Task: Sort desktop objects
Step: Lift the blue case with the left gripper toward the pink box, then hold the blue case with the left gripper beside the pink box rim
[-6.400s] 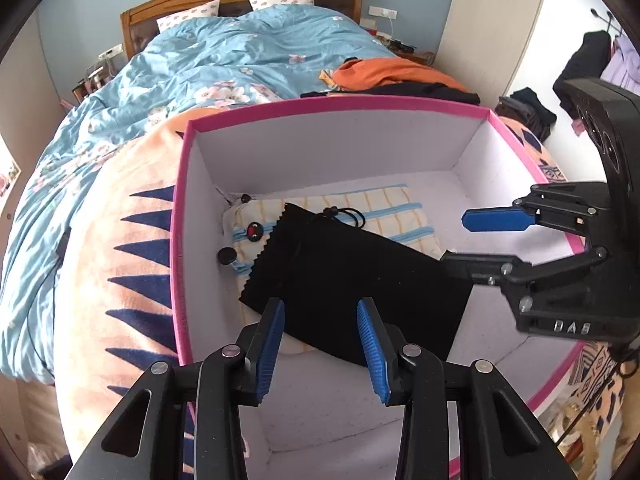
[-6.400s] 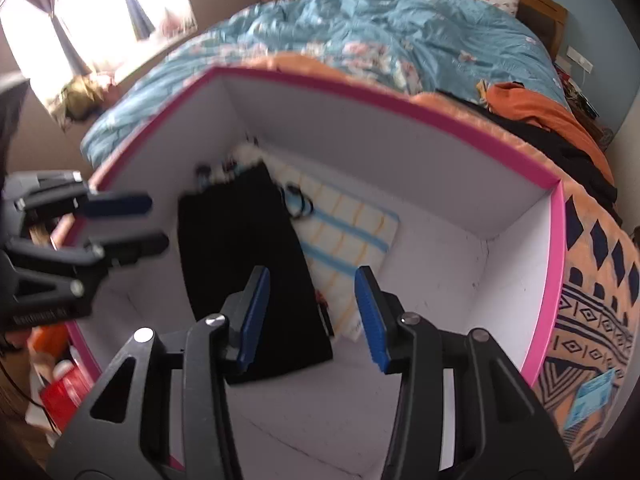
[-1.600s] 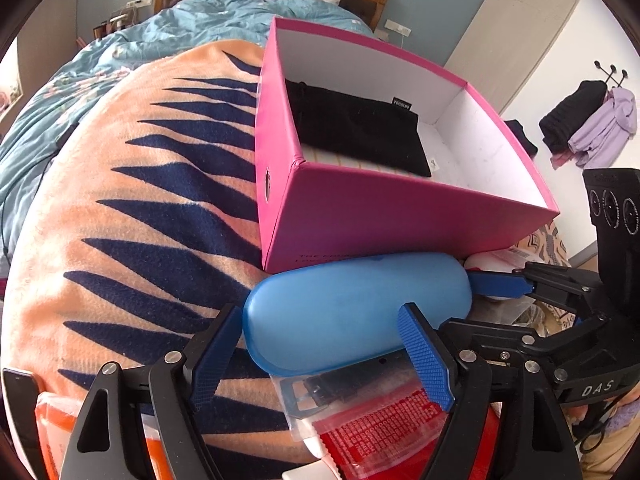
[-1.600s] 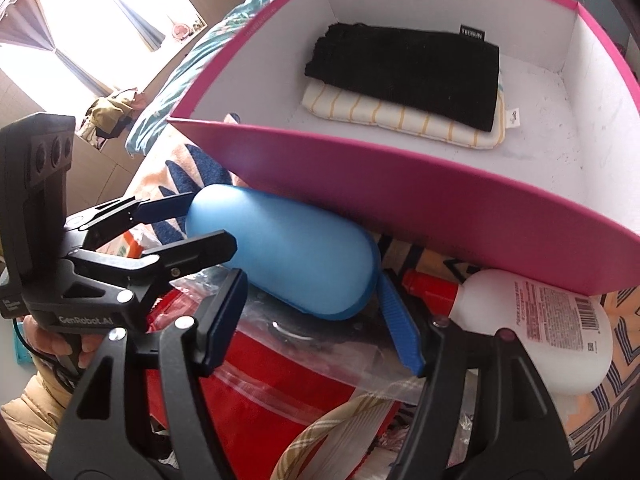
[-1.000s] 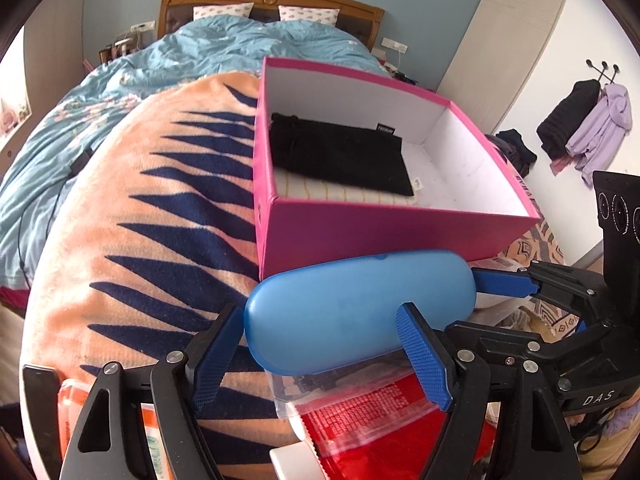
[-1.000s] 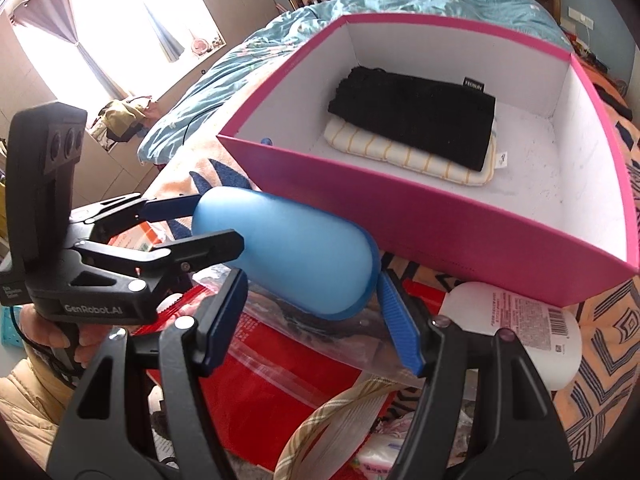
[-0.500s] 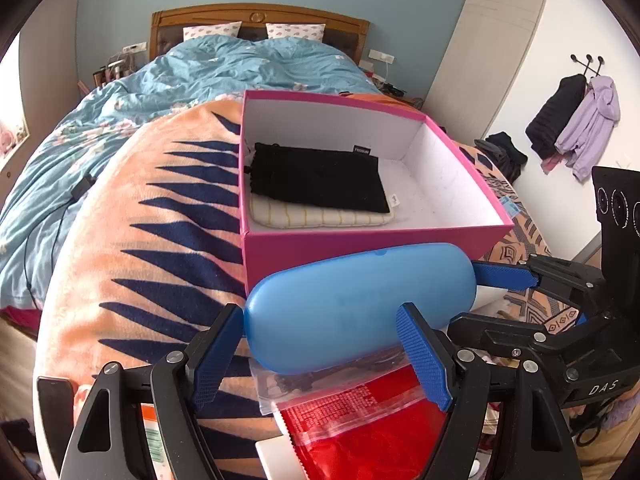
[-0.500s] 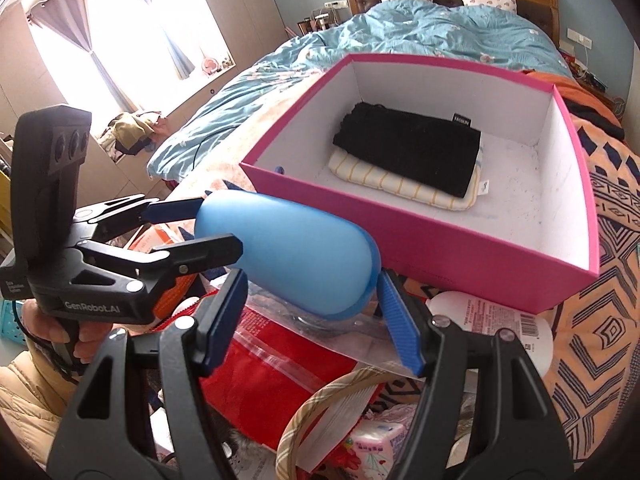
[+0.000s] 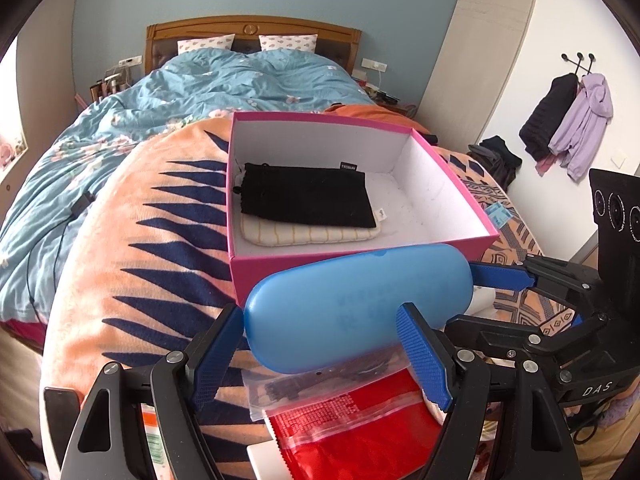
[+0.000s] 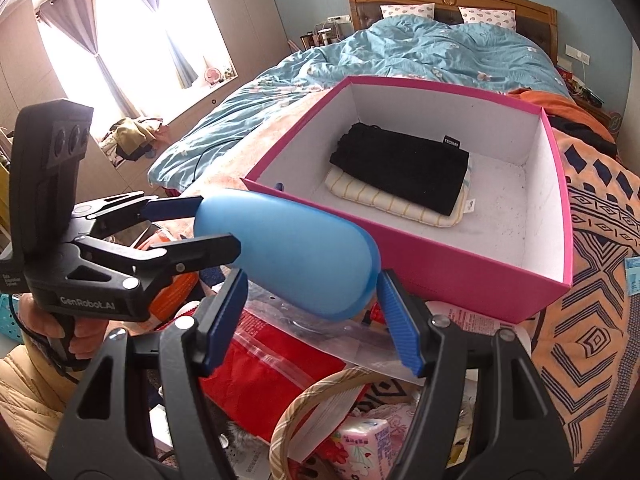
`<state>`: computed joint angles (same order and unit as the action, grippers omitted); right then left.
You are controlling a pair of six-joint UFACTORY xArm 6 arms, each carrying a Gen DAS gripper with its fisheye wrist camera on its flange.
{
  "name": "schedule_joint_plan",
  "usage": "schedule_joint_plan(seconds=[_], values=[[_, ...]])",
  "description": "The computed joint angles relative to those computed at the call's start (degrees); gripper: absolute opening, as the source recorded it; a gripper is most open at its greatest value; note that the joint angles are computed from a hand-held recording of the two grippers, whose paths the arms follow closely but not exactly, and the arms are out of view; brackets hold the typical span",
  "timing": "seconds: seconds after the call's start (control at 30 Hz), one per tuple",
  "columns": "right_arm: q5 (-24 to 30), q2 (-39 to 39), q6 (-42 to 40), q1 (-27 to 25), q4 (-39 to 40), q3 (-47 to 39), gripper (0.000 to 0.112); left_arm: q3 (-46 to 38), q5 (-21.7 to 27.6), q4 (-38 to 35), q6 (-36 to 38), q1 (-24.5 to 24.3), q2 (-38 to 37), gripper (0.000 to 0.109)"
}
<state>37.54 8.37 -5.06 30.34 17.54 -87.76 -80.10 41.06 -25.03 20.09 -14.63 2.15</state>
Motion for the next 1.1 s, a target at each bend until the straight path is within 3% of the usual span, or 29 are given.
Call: schedule_joint_plan(seconds=[1.1], values=[[-0.8, 0.1, -1.2, -1.1, -1.7, -2.4, 0.069, -4.2, -0.6, 1.8, -2.2, -1.1, 2.2, 0.08]])
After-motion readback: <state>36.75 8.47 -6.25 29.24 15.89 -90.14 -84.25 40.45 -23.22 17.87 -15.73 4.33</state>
